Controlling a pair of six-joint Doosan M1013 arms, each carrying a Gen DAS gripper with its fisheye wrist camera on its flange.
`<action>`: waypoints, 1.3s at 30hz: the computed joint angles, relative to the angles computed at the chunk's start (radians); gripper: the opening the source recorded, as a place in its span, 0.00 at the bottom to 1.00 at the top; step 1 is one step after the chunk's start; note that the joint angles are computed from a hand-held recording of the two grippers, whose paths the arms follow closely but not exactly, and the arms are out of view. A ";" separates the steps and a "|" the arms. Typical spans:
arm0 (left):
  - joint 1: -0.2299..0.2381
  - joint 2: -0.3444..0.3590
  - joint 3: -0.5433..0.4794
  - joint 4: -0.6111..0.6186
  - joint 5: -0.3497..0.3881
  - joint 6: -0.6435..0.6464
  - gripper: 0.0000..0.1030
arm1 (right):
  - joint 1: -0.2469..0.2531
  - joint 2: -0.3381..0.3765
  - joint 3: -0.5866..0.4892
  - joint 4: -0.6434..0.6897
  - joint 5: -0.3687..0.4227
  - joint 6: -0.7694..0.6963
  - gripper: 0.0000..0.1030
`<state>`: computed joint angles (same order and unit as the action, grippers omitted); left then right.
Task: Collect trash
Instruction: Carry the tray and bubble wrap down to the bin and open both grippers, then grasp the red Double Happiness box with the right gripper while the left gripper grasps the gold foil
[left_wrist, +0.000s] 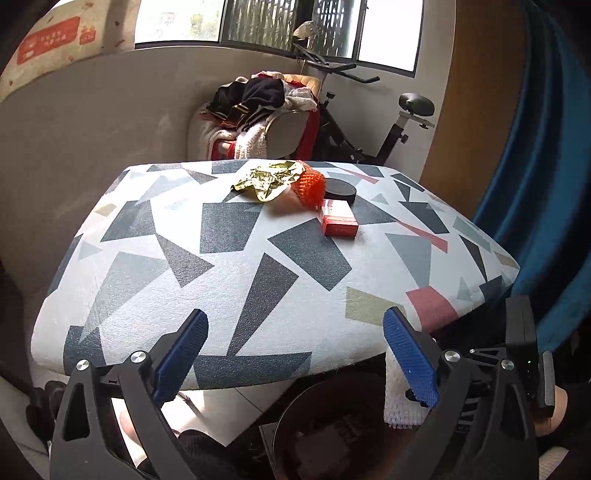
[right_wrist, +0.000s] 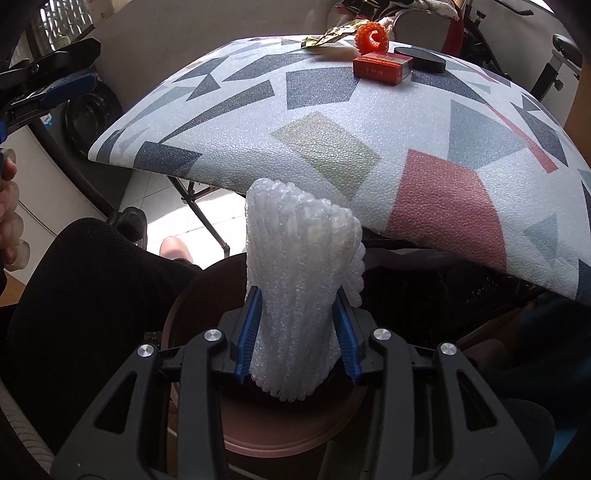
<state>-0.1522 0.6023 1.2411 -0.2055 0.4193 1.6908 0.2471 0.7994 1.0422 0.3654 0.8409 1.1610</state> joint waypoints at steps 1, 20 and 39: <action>0.001 0.000 0.000 0.001 0.000 -0.002 0.91 | 0.000 0.001 -0.002 -0.005 0.003 0.005 0.49; 0.004 0.014 -0.017 0.005 0.023 -0.019 0.91 | -0.012 -0.010 -0.001 -0.033 -0.088 0.073 0.94; 0.031 0.105 -0.170 -0.017 0.073 -0.007 0.92 | -0.020 0.201 -0.456 -0.190 0.043 0.264 0.94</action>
<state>-0.1208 0.7073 1.0708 -0.2220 0.4920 1.6839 0.2268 1.0005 0.5858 0.1755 0.8843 1.4252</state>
